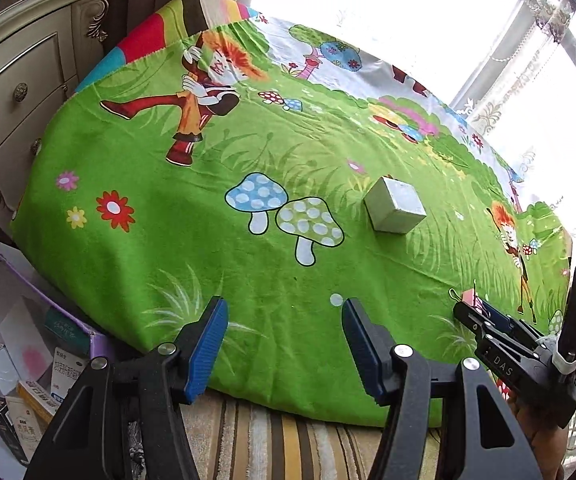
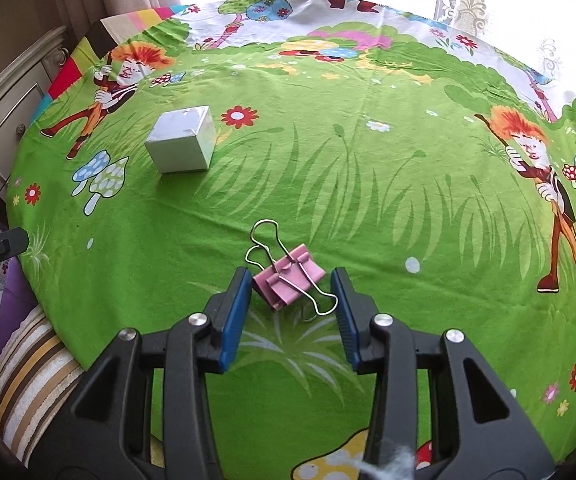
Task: Organize rigid objects
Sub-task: 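Grasp the pink binder clip with the right tool while the left grasps the last silver cube, then carry the silver cube and pink binder clip with both tools over the purple box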
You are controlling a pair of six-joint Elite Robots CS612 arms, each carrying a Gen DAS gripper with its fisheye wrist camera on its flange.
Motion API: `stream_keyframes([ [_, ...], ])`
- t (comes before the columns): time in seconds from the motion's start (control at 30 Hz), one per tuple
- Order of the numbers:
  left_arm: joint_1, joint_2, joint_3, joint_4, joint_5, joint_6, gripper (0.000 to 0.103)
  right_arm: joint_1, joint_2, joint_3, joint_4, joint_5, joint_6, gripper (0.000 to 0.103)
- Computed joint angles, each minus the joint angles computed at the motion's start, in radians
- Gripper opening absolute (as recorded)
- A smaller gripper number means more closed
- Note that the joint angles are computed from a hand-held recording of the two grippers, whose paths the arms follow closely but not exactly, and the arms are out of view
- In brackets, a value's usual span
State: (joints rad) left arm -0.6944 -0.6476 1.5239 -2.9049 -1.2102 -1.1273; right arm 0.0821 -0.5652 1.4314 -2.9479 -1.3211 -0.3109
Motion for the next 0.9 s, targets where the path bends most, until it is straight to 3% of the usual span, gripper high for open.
stream_keyframes([
  [0.27, 0.009, 0.085, -0.206, 0.107, 0.003, 0.112, 0.069, -0.009, 0.006, -0.003, -0.023, -0.012, 0.067, 0.045],
  [0.43, 0.024, 0.141, -0.334, 0.215, 0.031, 0.105, 0.078, -0.008, 0.007, -0.002, -0.034, -0.017, 0.07, 0.045],
  [0.57, 0.037, 0.191, -0.433, 0.312, 0.033, 0.085, 0.079, -0.009, 0.008, -0.002, -0.035, -0.012, 0.073, 0.046],
  [0.7, 0.039, 0.233, -0.513, 0.408, 0.05, 0.116, 0.079, -0.011, 0.009, -0.003, -0.036, -0.006, 0.078, 0.046],
  [0.77, 0.037, 0.242, -0.521, 0.413, 0.058, 0.133, 0.067, -0.011, 0.01, -0.003, -0.037, -0.005, 0.08, 0.046],
  [0.83, 0.037, 0.245, -0.521, 0.418, 0.048, 0.15, 0.048, -0.011, 0.01, -0.004, -0.036, -0.007, 0.08, 0.046],
  [0.9, 0.033, 0.243, -0.514, 0.408, 0.061, 0.172, 0.047, -0.009, 0.01, -0.004, -0.036, -0.013, 0.079, 0.046],
])
